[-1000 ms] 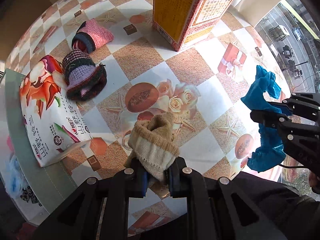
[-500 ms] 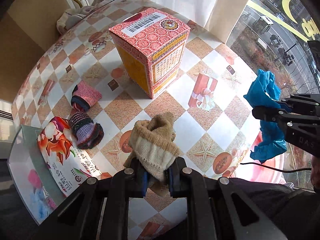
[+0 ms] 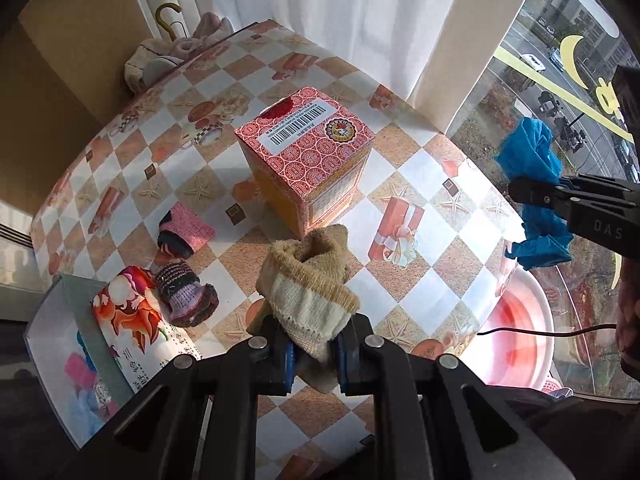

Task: Organize soft objects
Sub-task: 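Carry the beige sock and blue mesh cloth with both grippers toward the white box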

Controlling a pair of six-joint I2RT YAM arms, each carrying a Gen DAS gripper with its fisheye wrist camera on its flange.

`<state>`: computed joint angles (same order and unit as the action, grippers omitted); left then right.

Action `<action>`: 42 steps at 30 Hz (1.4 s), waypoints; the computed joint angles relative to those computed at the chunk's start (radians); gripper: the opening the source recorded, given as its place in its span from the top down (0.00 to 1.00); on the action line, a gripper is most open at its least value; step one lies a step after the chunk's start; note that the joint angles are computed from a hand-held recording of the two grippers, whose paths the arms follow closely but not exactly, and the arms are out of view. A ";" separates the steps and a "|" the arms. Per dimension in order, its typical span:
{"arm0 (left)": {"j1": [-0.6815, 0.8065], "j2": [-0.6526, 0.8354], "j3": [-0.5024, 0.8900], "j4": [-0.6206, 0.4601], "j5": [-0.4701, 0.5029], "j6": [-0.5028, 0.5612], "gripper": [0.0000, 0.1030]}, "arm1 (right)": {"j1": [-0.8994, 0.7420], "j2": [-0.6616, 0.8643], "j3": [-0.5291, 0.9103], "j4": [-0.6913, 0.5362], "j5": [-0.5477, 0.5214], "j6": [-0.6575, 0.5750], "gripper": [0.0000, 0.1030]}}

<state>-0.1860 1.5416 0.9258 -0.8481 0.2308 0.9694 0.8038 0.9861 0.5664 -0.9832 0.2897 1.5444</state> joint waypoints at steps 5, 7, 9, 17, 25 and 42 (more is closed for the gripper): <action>0.011 0.033 0.031 0.010 -0.015 -0.035 0.84 | -0.037 0.037 -0.010 0.058 -0.033 -0.048 0.86; 0.011 0.057 0.063 0.001 -0.013 -0.064 0.84 | -0.080 0.071 -0.007 0.088 -0.045 -0.112 0.86; 0.004 0.082 0.095 0.001 -0.021 -0.095 0.84 | -0.147 0.111 -0.004 0.118 -0.065 -0.189 0.86; 0.024 0.177 0.239 -0.034 -0.014 -0.178 0.84 | -0.372 0.220 0.138 0.106 -0.024 -0.475 0.86; 0.100 0.277 0.377 -0.068 -0.006 -0.239 0.84 | -0.447 0.373 0.339 0.116 -0.003 -0.615 0.86; 0.259 0.431 0.577 -0.123 -0.013 -0.262 0.84 | -0.297 0.819 0.832 0.112 -0.021 -0.770 0.86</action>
<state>0.0729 1.9728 1.5029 -0.9709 0.2179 0.7073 0.5071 1.8049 1.3989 -0.8715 0.2684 0.7743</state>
